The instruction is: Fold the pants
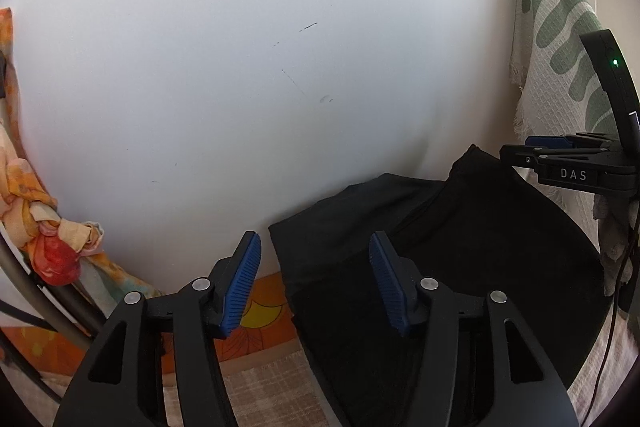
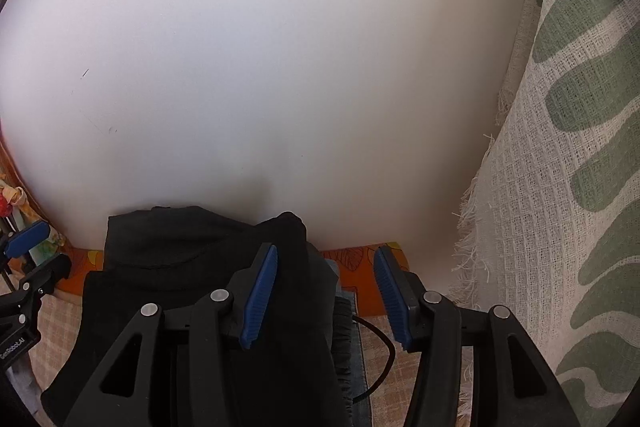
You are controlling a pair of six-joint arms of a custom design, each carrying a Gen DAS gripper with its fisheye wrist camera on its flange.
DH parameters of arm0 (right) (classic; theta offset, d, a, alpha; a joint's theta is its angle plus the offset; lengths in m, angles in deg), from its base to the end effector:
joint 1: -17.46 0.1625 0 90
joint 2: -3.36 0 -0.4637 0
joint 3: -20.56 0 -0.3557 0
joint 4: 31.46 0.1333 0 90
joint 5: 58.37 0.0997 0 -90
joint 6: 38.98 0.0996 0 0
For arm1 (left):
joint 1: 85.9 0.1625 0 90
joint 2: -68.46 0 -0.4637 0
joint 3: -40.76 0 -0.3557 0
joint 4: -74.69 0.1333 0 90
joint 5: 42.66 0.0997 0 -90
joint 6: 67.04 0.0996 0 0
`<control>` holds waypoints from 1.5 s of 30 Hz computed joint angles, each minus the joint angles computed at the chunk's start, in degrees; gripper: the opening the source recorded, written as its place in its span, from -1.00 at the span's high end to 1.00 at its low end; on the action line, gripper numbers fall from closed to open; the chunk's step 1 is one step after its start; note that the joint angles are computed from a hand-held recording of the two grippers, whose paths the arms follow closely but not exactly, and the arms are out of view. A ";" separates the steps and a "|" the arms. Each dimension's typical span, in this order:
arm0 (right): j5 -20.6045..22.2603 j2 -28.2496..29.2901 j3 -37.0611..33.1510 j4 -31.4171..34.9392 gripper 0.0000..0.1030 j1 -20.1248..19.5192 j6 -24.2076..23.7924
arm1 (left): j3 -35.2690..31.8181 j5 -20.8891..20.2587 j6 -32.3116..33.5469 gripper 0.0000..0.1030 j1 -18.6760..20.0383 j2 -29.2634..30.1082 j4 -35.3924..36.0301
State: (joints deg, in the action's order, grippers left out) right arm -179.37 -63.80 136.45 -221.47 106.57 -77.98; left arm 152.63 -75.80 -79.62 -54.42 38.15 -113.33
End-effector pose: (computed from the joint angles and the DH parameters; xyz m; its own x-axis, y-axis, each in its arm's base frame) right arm 0.0735 -0.5448 0.3469 -0.6673 -0.0710 0.7414 -0.5279 0.7473 -0.4036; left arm -0.3675 -0.4791 0.0207 -0.6542 0.2250 -0.7220 0.6920 0.5633 -0.4514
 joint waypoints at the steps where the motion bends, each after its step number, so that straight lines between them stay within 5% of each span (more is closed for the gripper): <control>1: -0.34 -0.07 0.38 -0.70 -0.02 0.16 -0.25 | 0.27 0.00 -1.62 -0.08 -0.04 -0.66 0.86; 15: 0.36 -9.12 8.48 -0.13 -0.17 4.43 1.98 | 8.89 0.57 -7.21 -0.08 -7.82 -8.66 2.94; 21: -0.60 -13.41 11.62 1.09 -0.25 7.53 5.20 | 13.69 1.35 -14.24 -0.09 -12.59 -15.07 10.15; 25: -2.69 -17.54 16.06 -0.30 -0.48 11.44 7.97 | 17.16 0.94 -20.71 -0.11 -16.10 -20.00 17.11; 31: -9.45 -21.05 22.60 -2.64 -0.67 18.58 12.22 | 21.90 1.15 -31.17 -0.14 -23.52 -26.43 29.36; 34: -13.57 -23.11 25.20 -1.80 -0.68 22.75 15.49 | 24.31 1.05 -37.42 -0.37 -27.80 -29.50 34.84; 45: -26.59 -26.56 33.98 0.55 -0.89 38.46 29.20 | 30.06 -5.41 -63.25 -0.49 -43.67 -41.37 60.64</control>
